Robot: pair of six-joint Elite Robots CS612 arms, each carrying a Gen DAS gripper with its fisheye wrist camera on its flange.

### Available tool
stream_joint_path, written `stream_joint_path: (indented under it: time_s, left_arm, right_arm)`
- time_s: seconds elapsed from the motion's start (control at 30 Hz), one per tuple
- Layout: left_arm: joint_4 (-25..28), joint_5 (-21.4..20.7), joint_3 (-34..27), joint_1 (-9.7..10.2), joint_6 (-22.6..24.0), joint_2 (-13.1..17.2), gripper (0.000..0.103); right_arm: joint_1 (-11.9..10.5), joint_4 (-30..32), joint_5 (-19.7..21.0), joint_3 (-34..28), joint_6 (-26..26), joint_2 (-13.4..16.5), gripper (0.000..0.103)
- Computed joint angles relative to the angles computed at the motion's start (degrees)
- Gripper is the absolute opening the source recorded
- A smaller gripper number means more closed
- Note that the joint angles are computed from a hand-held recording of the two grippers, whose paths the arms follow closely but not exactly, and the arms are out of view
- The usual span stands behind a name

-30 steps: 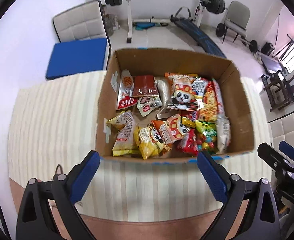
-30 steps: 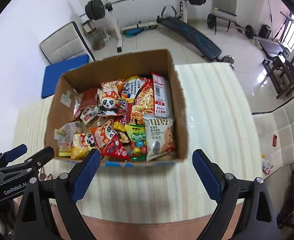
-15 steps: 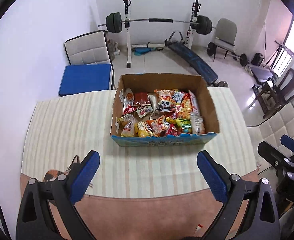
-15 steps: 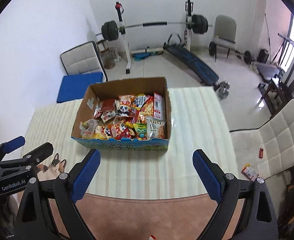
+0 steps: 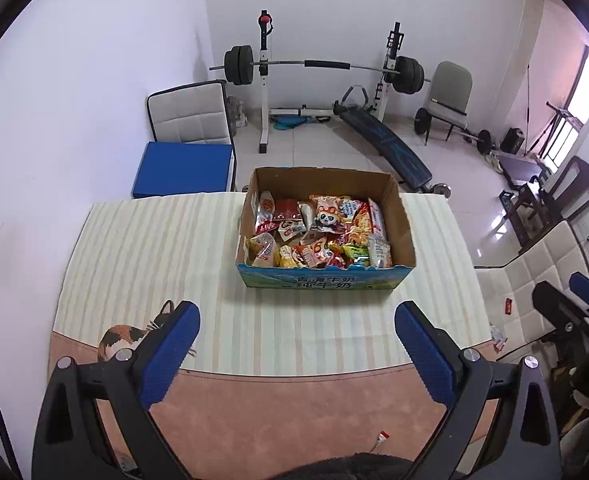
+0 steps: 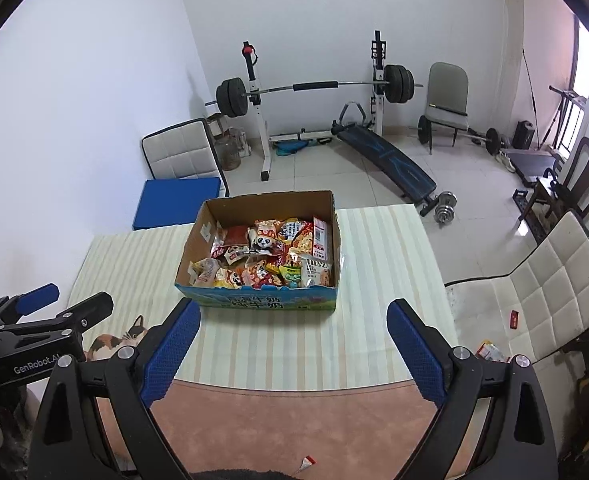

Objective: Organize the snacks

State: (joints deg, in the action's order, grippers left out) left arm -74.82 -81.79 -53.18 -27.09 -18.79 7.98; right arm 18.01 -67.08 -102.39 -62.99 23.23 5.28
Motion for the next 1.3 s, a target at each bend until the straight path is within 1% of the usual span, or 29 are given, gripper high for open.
stream_joint_path:
  time_s: [0.13,0.23,0.33,0.53,0.57,0.6,0.7,0.93,1.2,1.3]
  left_arm:
    - [0.6,-0.7,-1.5,-0.22,-0.1,0.4,0.100]
    - [0.5,-0.3,-1.9,-0.37,0.2,0.6,0.100]
    - [-0.3,0.9,-2.1,-0.52,0.0,1.0,0.100]
    - [-1.8,3.1,-1.0,-0.71,-0.2,1.7,0.100]
    - [-2.2,3.2,-0.5,-0.67,-0.3,1.7,0.101]
    - [-2.6,3.1,-0.3,-0.62,-0.3,1.8,0.103]
    - [-4.1,2.7,1.3,-0.37,-0.5,1.7,0.103]
    - [-6.8,3.5,4.3,0.02,-1.2,1.2,0.103]
    - [-7.4,5.8,7.0,0.01,-0.6,0.4,0.103]
    - [-7.4,5.7,7.4,0.01,-0.2,0.3,0.103]
  right_arm:
    - [0.3,0.1,-0.1,-0.2,-0.3,-0.3,0.097]
    - [0.4,0.1,-0.2,-0.2,-0.2,-0.3,0.098]
    - [0.5,-1.0,-1.2,-0.4,0.2,0.2,0.101]
    - [0.3,-3.2,-3.7,0.4,0.5,1.2,0.101]
    - [0.2,-3.4,-4.2,0.7,0.5,1.3,0.102]
    - [0.1,-3.7,-4.3,0.9,0.4,1.4,0.102]
    - [-0.1,-4.8,-5.1,1.8,0.2,1.7,0.102]
    - [-0.6,-6.8,-5.7,3.9,0.0,2.0,0.102]
    - [-0.9,-8.3,-5.6,6.1,-0.6,2.0,0.102]
    - [-0.9,-8.7,-5.5,6.6,-1.1,2.0,0.102]
